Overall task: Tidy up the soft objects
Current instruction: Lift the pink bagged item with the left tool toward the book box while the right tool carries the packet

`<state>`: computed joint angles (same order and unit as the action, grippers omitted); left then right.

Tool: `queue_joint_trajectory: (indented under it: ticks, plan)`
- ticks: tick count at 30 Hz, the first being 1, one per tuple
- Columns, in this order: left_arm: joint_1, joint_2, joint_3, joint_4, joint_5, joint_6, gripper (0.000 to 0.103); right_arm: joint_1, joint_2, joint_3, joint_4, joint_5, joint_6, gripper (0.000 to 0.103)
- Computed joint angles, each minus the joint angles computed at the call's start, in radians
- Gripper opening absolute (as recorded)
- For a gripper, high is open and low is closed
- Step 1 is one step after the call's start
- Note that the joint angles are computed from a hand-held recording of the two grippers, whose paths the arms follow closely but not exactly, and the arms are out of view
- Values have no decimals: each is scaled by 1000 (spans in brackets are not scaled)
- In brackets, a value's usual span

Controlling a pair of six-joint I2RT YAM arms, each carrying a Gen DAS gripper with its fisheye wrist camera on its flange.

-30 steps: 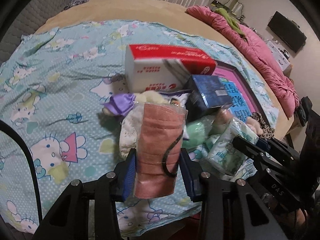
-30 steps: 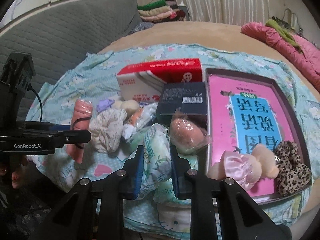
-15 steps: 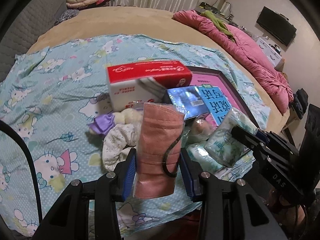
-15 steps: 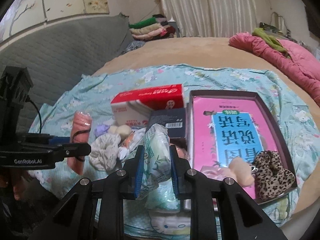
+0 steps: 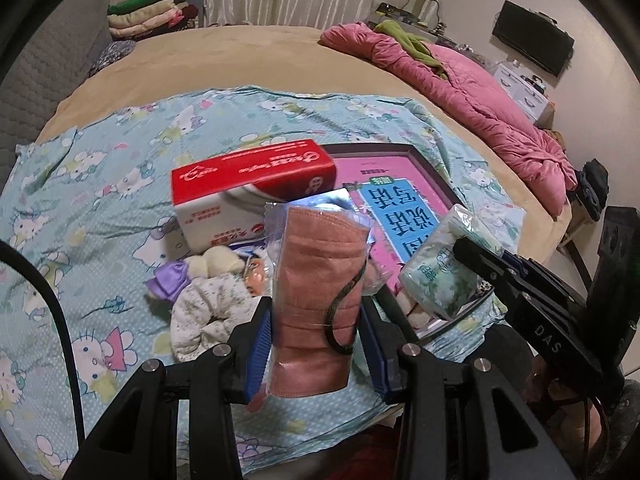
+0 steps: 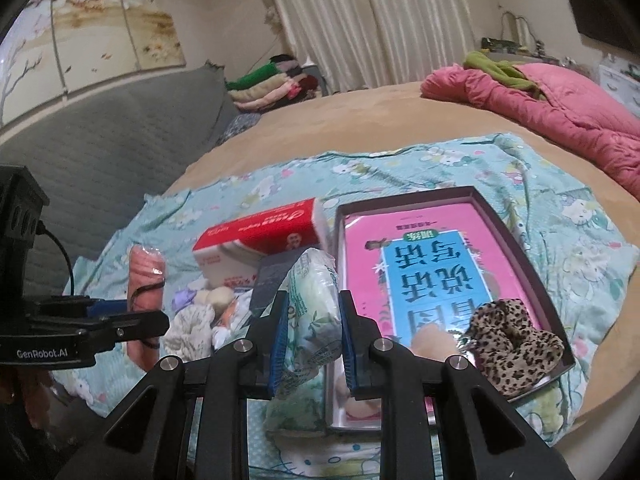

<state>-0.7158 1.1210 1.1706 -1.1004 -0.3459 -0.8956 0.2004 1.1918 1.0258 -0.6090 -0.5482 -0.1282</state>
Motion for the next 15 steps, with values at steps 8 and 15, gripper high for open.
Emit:
queue_joint_trajectory:
  ticks: [8, 15]
  plan:
    - [-18, 87, 80, 14, -7, 27, 42, -71, -4, 11, 17, -24, 15, 24]
    - [-26, 166, 161, 31, -7, 62, 42, -142, 1, 24, 29, -59, 20, 24]
